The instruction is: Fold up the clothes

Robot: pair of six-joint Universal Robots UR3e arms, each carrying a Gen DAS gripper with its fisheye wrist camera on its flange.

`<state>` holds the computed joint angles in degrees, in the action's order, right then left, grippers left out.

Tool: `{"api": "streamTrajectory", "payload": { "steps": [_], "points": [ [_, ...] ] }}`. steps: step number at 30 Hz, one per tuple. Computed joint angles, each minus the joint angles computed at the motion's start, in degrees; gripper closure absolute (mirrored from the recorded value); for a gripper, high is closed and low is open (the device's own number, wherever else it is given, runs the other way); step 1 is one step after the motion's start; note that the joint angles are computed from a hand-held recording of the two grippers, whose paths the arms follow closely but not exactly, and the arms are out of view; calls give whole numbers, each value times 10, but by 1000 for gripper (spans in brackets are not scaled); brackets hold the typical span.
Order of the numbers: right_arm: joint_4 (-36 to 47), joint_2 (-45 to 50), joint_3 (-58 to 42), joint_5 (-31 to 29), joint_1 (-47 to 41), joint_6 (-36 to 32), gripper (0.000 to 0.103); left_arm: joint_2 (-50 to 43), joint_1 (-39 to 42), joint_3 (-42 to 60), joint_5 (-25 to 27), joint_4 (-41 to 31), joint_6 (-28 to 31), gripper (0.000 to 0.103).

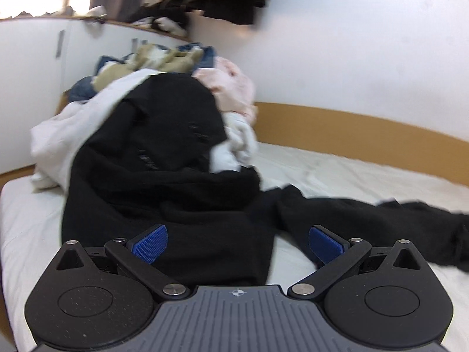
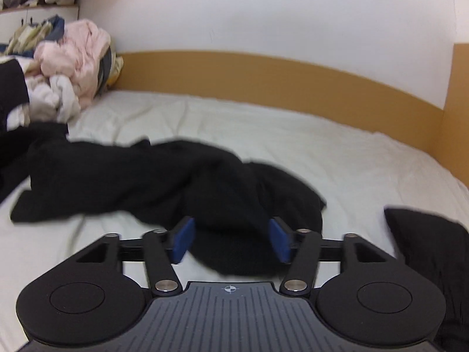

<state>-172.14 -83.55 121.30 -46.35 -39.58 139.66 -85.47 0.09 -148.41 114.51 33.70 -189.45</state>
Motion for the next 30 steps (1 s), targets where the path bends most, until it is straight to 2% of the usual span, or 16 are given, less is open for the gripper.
{"api": "streamTrajectory", "payload": {
  "steps": [2, 5, 7, 9, 12, 15, 16, 17, 18, 19, 23, 25, 28, 30],
  "points": [
    [-30, 9, 11, -11, 27, 1, 40, -54, -50, 31, 41, 21, 26, 1],
    [-67, 32, -4, -7, 98, 38, 40, -114, -96, 76, 104, 35, 57, 0],
    [-83, 62, -38, -25, 183, 81, 40, -145, -138, 80, 191, 47, 49, 0],
    [-93, 106, -90, -46, 274, 121, 40, -146, -125, 96, 224, 19, 20, 0],
    [-91, 191, -180, -86, 409, 142, 39, -143, -90, 102, 223, -1, -1, 1],
    [-62, 289, -297, -170, 516, 109, 36, -85, -59, 87, 190, -71, -36, 0],
    [-36, 317, -341, -204, 537, 99, 38, -65, -48, 83, 178, -96, -46, 0],
    [-37, 335, -364, -212, 542, 114, 56, -45, -37, 80, 166, -120, -55, 0],
    [-48, 338, -369, -210, 537, 142, 84, -33, -30, 78, 158, -135, -58, 0],
    [-53, 336, -372, -211, 530, 172, 97, -33, -33, 79, 160, -137, -52, 0],
    [-190, 255, -238, -117, 406, 222, 97, -43, -49, 88, 166, -134, -50, 1],
    [-264, 211, -163, -64, 296, 270, 97, -50, -63, 93, 170, -133, -56, 1],
    [-347, 158, -58, -20, 116, 353, 97, -66, -94, 99, 181, -116, -52, 0],
    [-394, 128, 12, 51, -4, 354, 98, -83, -117, 102, 186, -90, -42, 1]
  ]
}}
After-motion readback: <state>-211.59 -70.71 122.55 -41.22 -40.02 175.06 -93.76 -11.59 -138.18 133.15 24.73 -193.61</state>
